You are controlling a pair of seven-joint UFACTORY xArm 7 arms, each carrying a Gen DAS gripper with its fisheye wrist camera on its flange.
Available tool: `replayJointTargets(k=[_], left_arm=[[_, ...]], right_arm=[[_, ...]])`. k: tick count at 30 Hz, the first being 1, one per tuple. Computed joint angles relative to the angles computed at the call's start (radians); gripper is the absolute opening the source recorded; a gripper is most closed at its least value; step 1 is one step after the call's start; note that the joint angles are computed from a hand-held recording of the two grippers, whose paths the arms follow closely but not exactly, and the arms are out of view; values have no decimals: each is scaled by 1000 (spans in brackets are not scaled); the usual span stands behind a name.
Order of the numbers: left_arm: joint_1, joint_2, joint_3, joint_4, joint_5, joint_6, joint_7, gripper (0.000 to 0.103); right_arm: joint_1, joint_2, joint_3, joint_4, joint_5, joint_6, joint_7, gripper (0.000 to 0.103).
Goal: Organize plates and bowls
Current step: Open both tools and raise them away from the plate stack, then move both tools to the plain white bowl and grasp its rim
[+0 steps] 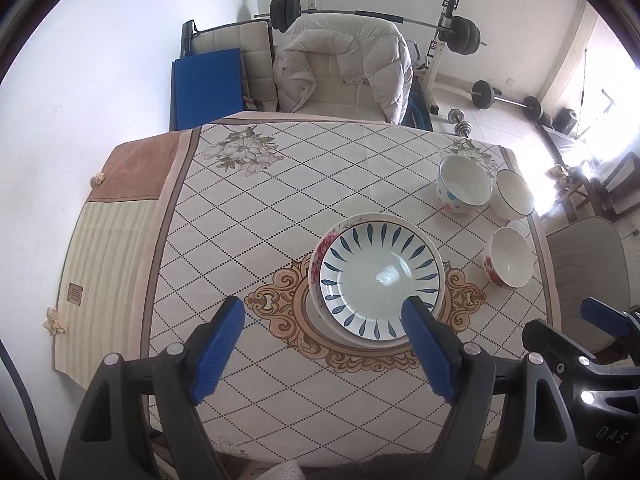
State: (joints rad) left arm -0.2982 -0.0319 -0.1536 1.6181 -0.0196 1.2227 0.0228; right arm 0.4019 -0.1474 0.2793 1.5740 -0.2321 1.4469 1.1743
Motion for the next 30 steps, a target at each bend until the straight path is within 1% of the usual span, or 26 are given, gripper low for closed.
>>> replayJointTargets(k=[1,2,4,7,13,18,20,22,24,26,28,30], left_arm=[[2,-16,3,-13,-10,-10,8,98],[4,-34,5,-29,-17,-23,13,100],[6,-65,4,-54,-6,-34,21,100],[11,-112,6,-96,-22,-48,31,100],[20,-170,10,-142,-46,-37,48,100],[24,-198,8,-167,-66,-38,39,100],[19,-197,4,-165,-75,-38,47,100],[14,-205,-13,-180,-48,-71,40,100],[14,-215,-39,-202,11,-123,1,100],[9,-205,-58,-201,46,-154,-44,100],[0,-179,-76,-184,73,-169,-101,100],[-19,-135,-93,-150,101,-177,-149,100]], right_arm=[[4,1,9,13,-12,12,9,100],[10,4,18,27,-21,26,16,100],[22,2,32,42,-40,42,41,100],[42,7,53,62,-73,77,77,100],[67,-21,75,45,-72,94,160,100],[76,-45,86,35,-76,102,177,100],[70,-81,85,-3,-80,72,186,100],[54,-124,88,-52,-98,37,185,100],[33,-158,93,-90,-123,23,166,100],[7,-204,92,-141,-149,12,133,100],[-21,-270,73,-212,-142,-13,107,100],[-48,-344,35,-293,-117,-40,77,100]])
